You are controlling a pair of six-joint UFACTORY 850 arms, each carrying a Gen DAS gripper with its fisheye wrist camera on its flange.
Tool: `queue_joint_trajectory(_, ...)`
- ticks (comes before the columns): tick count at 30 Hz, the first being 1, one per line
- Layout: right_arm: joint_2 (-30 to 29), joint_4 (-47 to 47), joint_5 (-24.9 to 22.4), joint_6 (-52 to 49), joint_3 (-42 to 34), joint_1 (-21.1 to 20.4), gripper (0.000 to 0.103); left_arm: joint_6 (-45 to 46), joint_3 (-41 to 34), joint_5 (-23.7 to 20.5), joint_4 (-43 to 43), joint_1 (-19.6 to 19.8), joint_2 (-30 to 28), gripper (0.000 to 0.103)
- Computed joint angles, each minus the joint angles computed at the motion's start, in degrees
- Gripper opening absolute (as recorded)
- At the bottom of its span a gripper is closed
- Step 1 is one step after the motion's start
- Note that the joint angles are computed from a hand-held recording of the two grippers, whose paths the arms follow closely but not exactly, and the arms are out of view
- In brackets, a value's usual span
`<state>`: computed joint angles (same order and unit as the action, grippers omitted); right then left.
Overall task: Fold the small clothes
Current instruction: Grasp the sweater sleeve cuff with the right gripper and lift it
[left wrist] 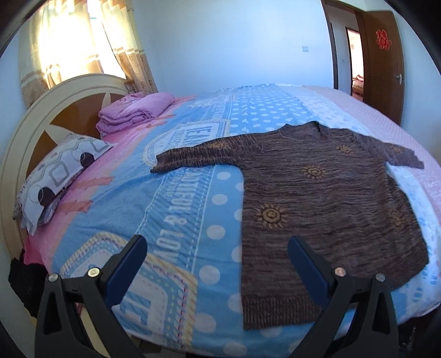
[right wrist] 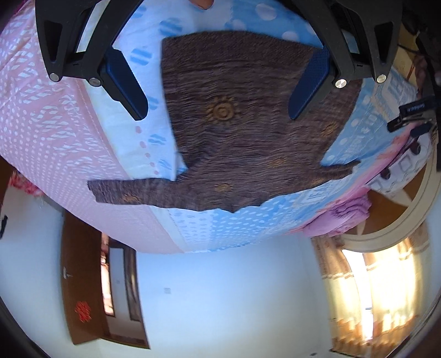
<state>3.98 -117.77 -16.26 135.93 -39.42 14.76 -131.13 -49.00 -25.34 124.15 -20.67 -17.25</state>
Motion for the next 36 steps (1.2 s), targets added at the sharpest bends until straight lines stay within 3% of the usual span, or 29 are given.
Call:
queue_joint_trajectory(7,-7.66,6.22,4.98,-6.18,-6.95,-9.23,0.102,9.83,-10.27,-2.08,-5.29,-0.28,-9.1,0.103)
queue_joint_trajectory(12,-13.33,25.74,6.77,-26.06,-13.2,-14.85,0.102,16.54,-19.48,-4.63,-10.11,-0.13,-16.93,0.103)
queue_joint_trajectory(16,-17.93,40.95,5.39,-41.97,-18.84,-18.8,0.1,21.32,-26.58,-4.57,-15.2,0.73,-22.29,0.103)
queue_joint_trajectory(26,-28.96,59.57,2.87,-61.96,-32.15,-24.44,0.088,34.96,-42.35,-5.23,-28.26,0.76,-33.55,0.103)
queue_joint_trajectory(28,-30.93,63.79,2.43,-66.4,-34.56,-25.23,0.079,37.5,-45.14,-4.64,-30.75,0.95,-35.25,0.103)
queue_joint_trajectory(36,-39.79,77.84,-1.72,-80.45,-46.08,-28.08,0.066,45.35,-55.99,-6.39,-39.65,1.61,-41.56,0.103)
